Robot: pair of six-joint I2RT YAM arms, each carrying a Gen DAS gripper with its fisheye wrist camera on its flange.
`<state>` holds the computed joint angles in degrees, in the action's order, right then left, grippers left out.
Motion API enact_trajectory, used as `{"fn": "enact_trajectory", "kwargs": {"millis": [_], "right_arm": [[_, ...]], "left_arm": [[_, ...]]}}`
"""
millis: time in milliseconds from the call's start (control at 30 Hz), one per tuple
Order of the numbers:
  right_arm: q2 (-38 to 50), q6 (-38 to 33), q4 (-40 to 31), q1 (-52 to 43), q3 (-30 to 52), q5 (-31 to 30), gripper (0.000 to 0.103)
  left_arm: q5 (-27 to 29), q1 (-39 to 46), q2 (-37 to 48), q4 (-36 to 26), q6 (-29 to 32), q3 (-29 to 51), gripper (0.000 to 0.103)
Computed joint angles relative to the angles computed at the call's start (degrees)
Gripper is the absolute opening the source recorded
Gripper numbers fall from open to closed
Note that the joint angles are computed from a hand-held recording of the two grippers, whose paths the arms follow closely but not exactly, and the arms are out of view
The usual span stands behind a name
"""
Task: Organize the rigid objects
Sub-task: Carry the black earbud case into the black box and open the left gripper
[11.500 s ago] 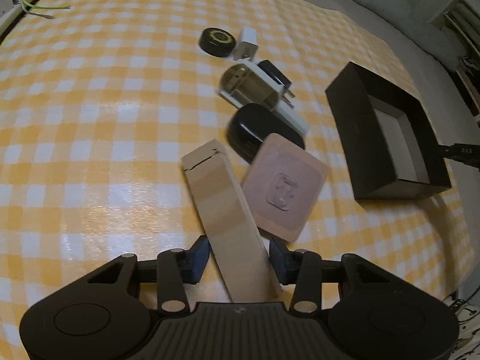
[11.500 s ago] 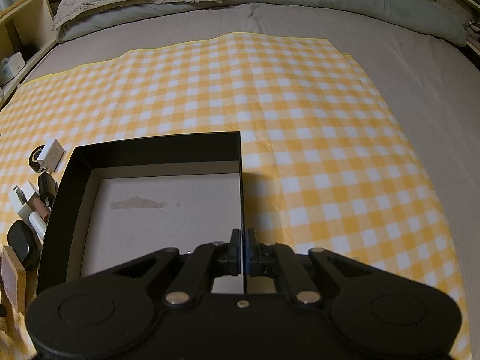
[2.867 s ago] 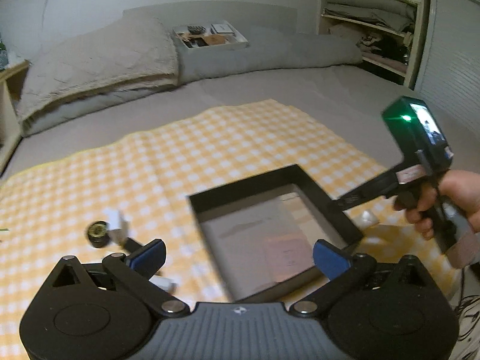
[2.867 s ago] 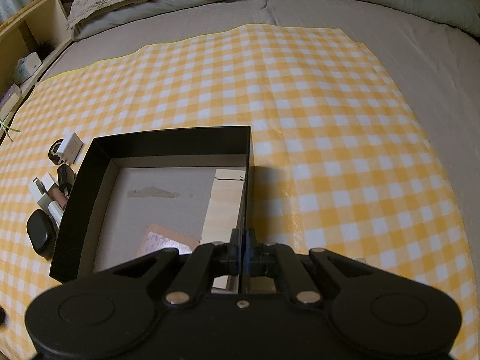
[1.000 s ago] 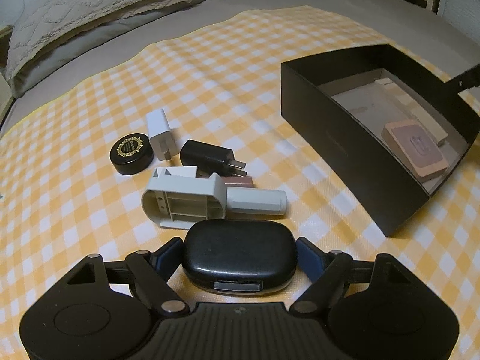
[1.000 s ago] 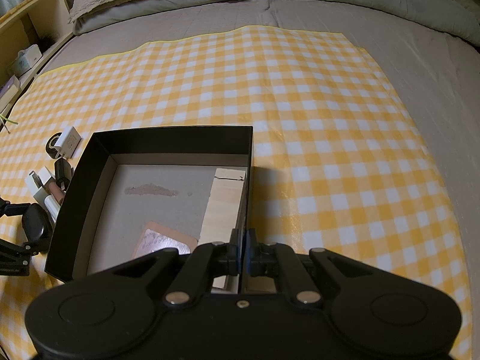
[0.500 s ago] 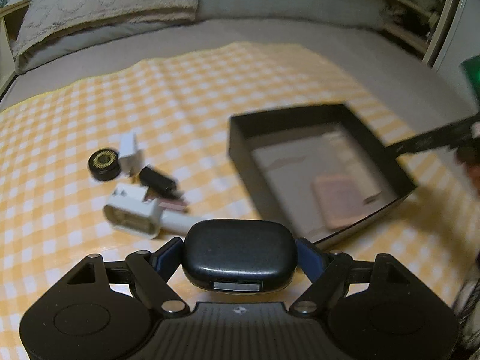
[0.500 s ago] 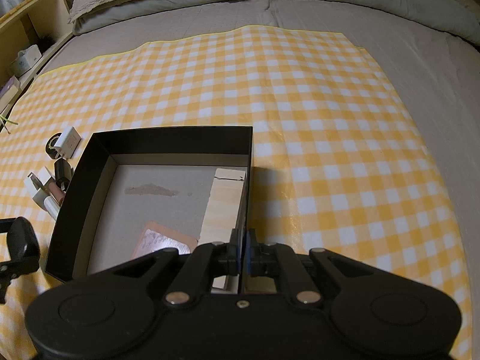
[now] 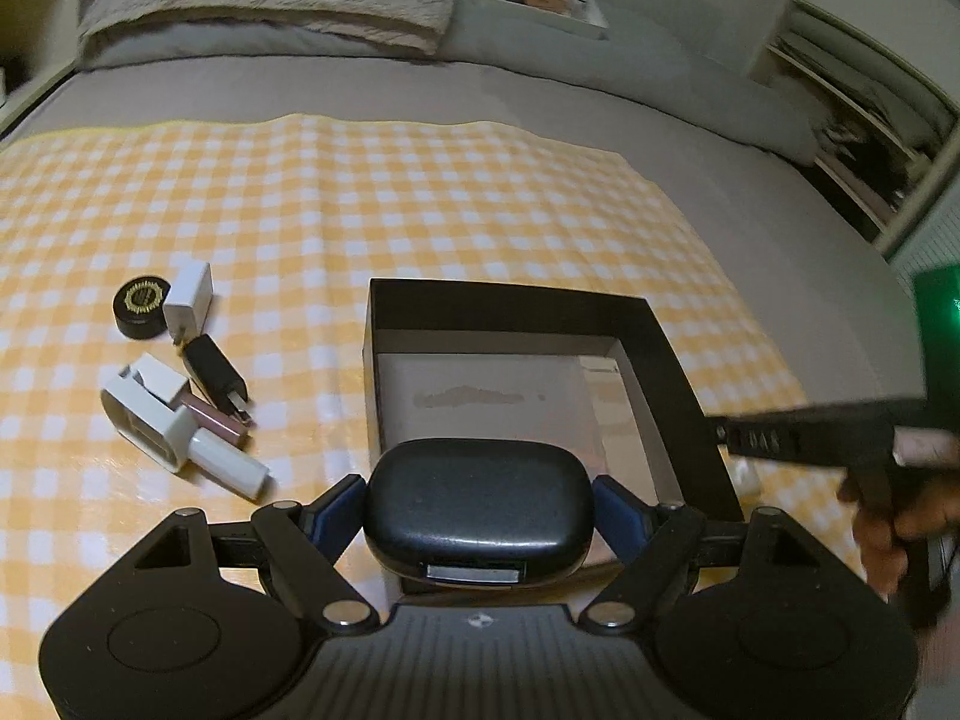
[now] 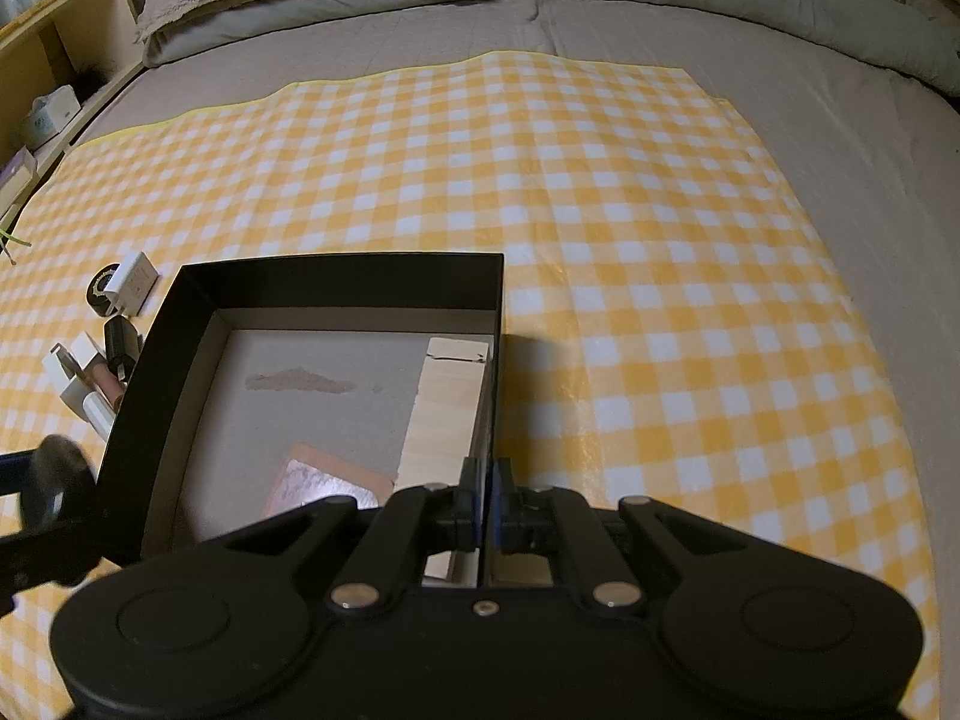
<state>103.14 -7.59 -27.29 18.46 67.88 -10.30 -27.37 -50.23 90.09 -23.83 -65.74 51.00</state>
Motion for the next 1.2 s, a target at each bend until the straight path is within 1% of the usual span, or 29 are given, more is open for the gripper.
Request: {"fn": "enact_trajectory", "kwargs": {"millis": [167,267,500,600,633,700,967,1200], "right_arm": [[0.3,-0.7,0.0,-0.5,0.3,-0.2,0.004],[0.2,-0.6,0.0,-0.3,0.2,0.0,0.004],[0.1,-0.6,0.0,-0.2,0.1,0.1,0.004],[0.1,-0.5,0.1,-0.2,0.0,0.1,0.004],[0.1,-0.6,0.1,-0.3,0.0,0.1,0.004],[0.2,-0.7,-0.1,-0.3,0.2,-0.1,0.004],[-0.1,-0.9,0.0,-0.1,-0.1,0.3,0.005],[-0.1,-1.0,0.0,-0.1,0.0,0.4,0.005]], "left_arm": [[-0.6,1.3,4.7,-1.4,-2.5,3.7,0.081],[-0.2,1.6,6.0,-1.1,-2.8,4.7,0.081],[-0.7,1.0,8.4,-4.0,-2.3,8.0,0.082],[-1.4,0.7,8.1,-5.1,-2.1,8.3,0.083],[-1.1,0.7,7.7,-5.2,-1.7,8.2,0.087],[-1.6,0.2,7.0,-5.8,-1.5,8.0,0.091],[-1.6,-1.7,5.9,-7.7,-1.5,8.4,0.092],[-1.0,-3.2,5.7,-9.2,-2.5,9.2,0.095]]}}
